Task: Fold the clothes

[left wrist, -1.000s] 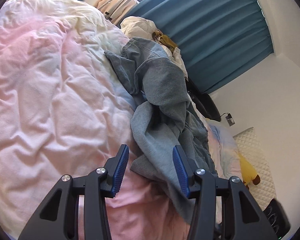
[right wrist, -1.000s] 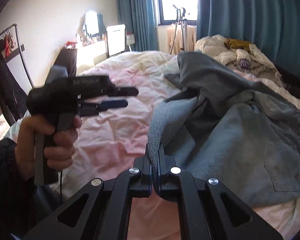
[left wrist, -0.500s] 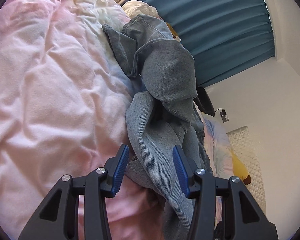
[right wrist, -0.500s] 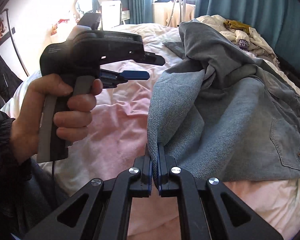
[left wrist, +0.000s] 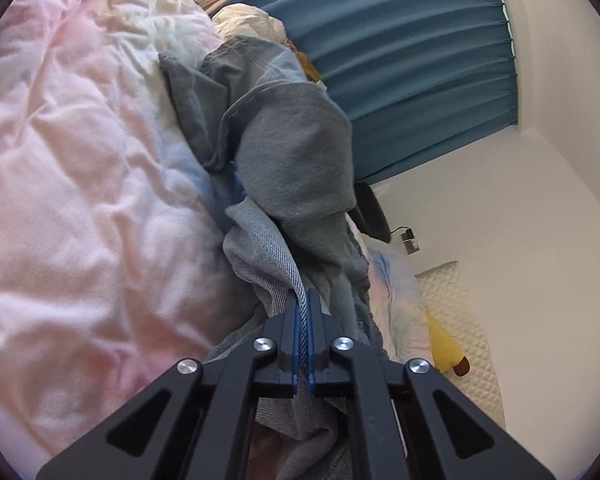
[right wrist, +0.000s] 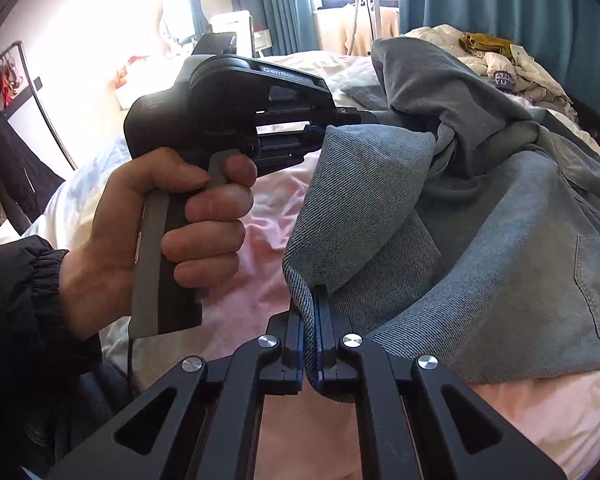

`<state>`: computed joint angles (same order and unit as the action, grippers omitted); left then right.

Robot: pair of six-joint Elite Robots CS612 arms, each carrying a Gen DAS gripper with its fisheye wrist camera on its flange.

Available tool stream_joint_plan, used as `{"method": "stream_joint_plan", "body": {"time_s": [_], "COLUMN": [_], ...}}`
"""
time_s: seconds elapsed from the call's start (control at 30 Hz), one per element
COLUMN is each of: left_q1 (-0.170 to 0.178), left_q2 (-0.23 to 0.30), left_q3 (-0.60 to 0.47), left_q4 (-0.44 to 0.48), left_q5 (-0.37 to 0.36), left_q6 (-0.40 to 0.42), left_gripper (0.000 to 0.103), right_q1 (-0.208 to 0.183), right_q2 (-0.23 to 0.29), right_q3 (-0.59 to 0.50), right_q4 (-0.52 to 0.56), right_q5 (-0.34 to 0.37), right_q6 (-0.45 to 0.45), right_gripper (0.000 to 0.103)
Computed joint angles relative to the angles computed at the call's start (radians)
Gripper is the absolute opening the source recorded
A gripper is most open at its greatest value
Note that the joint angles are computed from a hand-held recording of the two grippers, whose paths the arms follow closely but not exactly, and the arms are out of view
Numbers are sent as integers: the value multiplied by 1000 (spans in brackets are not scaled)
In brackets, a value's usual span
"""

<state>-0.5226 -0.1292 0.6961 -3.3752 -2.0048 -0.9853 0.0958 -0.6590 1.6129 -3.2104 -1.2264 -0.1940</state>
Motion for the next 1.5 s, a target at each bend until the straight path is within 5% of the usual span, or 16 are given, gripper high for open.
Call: {"method": "stream_joint_plan", "body": {"time_s": [0.23, 0.53, 0.9, 1.1, 1.23, 1.47, 1.5], "left_q1": [-1, -28, -85, -121, -126, -102, -98], "left_q2": [-72, -254, -334, -375, -386, -379, -375], "left_q3": [146, 465, 636, 698, 711, 711, 711], "left_q4": [-297, -433, -452, -345, -295, -213, -223], "left_q5": [100, 204, 200, 229, 241, 179, 173], "left_q6": [-120, 67, 161, 291, 297, 136, 105], "left_gripper": [1, 1, 1, 1, 2, 50, 50], "right_q1": [-2, -27, -33, -64, -80, -89, -89], "right_q2": [-4, -15, -44, -57, -60, -45, -40], "right_q3": [21, 37, 66, 76, 75, 46, 39], "right_q4": [-89, -140, -92, -49, -34, 22, 30], "right_q5": [8, 96, 41, 47, 34, 31, 33], "right_q6": [24, 105, 161, 253, 305, 335, 334], "right_gripper": [3, 4, 4, 5, 7, 7, 7]}}
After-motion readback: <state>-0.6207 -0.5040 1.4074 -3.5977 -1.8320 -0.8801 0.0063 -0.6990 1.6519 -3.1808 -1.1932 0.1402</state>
